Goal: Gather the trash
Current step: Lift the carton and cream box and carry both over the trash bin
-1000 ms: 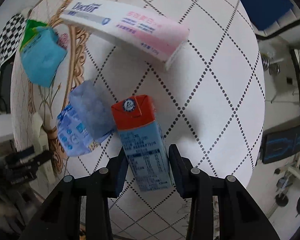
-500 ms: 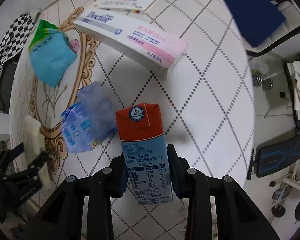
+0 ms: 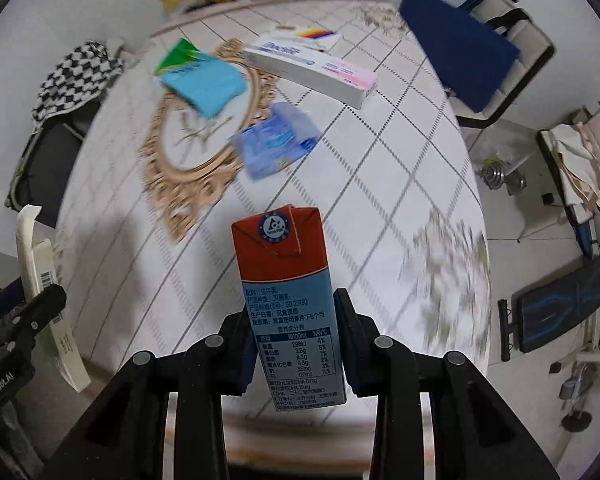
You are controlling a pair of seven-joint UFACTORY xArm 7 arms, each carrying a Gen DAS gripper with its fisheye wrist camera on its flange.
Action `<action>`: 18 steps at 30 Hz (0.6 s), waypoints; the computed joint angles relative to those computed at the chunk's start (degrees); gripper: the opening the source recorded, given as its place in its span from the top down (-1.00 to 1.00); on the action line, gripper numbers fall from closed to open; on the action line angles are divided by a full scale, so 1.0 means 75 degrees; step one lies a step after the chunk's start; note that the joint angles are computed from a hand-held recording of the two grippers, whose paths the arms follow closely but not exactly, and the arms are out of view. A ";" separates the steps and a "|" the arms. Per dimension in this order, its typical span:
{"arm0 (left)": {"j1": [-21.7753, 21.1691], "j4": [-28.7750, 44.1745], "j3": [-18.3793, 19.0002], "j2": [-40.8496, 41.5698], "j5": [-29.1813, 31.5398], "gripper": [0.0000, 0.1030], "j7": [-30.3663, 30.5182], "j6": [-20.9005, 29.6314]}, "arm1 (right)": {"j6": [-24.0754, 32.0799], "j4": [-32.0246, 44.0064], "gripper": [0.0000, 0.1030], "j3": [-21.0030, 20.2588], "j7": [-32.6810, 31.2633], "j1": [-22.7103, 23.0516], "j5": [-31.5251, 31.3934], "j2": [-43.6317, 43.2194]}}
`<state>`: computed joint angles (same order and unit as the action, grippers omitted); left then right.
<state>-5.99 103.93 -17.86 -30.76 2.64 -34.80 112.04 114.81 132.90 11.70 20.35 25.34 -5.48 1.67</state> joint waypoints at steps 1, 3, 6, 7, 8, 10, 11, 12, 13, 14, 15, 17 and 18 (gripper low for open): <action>-0.0078 -0.0090 0.0039 -0.0230 -0.0077 -0.38 0.0024 0.0032 | 0.0094 -0.0103 0.30 0.0099 0.0268 0.0113 -0.0045 -0.0306; -0.0187 -0.0259 0.0119 -0.0736 -0.0322 -0.38 0.0030 0.0189 | 0.0142 -0.0605 0.30 0.0365 0.0847 0.0230 -0.0051 -0.1044; -0.0265 -0.0478 0.0142 -0.1466 -0.0878 -0.38 -0.0111 0.0611 | 0.0350 -0.1290 0.30 0.0752 0.1697 0.0112 0.0304 -0.2045; -0.0278 -0.0558 0.0136 -0.1660 -0.1070 -0.38 -0.0162 0.0758 | 0.0451 -0.1636 0.30 0.0843 0.2046 0.0081 0.0592 -0.2502; -0.0311 -0.0699 0.0130 -0.1926 -0.1336 -0.38 -0.0273 0.0941 | 0.0552 -0.1870 0.30 0.0930 0.2245 0.0037 0.0788 -0.2797; -0.0332 -0.1049 0.0123 -0.2353 -0.1781 -0.38 -0.0456 0.1163 | 0.0680 -0.2488 0.30 0.1013 0.2578 -0.0023 0.1284 -0.3454; -0.0373 -0.1368 0.0121 -0.2669 -0.2076 -0.38 -0.0598 0.1280 | 0.0750 -0.2878 0.30 0.1006 0.2764 -0.0031 0.1623 -0.3853; -0.0382 -0.1610 0.0120 -0.2889 -0.2288 -0.38 -0.0695 0.1342 | 0.0714 -0.3450 0.30 0.0921 0.2974 -0.0014 0.2078 -0.4360; -0.0402 -0.1952 0.0106 -0.3179 -0.2567 -0.38 -0.0850 0.1417 | 0.0666 -0.3835 0.30 0.0876 0.3059 -0.0040 0.2354 -0.4692; -0.0449 -0.2477 0.0113 -0.3573 -0.2892 -0.38 -0.1007 0.1451 | 0.0633 -0.4434 0.30 0.0826 0.3152 -0.0036 0.2674 -0.5161; -0.0457 -0.2805 0.0101 -0.3848 -0.3150 -0.38 -0.1159 0.1479 | 0.0645 -0.5062 0.30 0.0793 0.3211 -0.0022 0.2975 -0.5624; -0.0519 -0.3809 0.0103 -0.4562 -0.3655 -0.38 -0.1415 0.1488 | 0.0496 -0.6311 0.30 0.0683 0.3314 -0.0069 0.3537 -0.6549; -0.0555 -0.4529 0.0131 -0.5076 -0.3964 -0.38 -0.1543 0.1392 | 0.0449 -0.6861 0.30 0.0650 0.3313 -0.0099 0.3770 -0.6927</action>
<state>-10.15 69.97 -16.88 -68.83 -27.09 -46.38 122.49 118.18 81.44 16.57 45.20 24.60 22.80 -50.28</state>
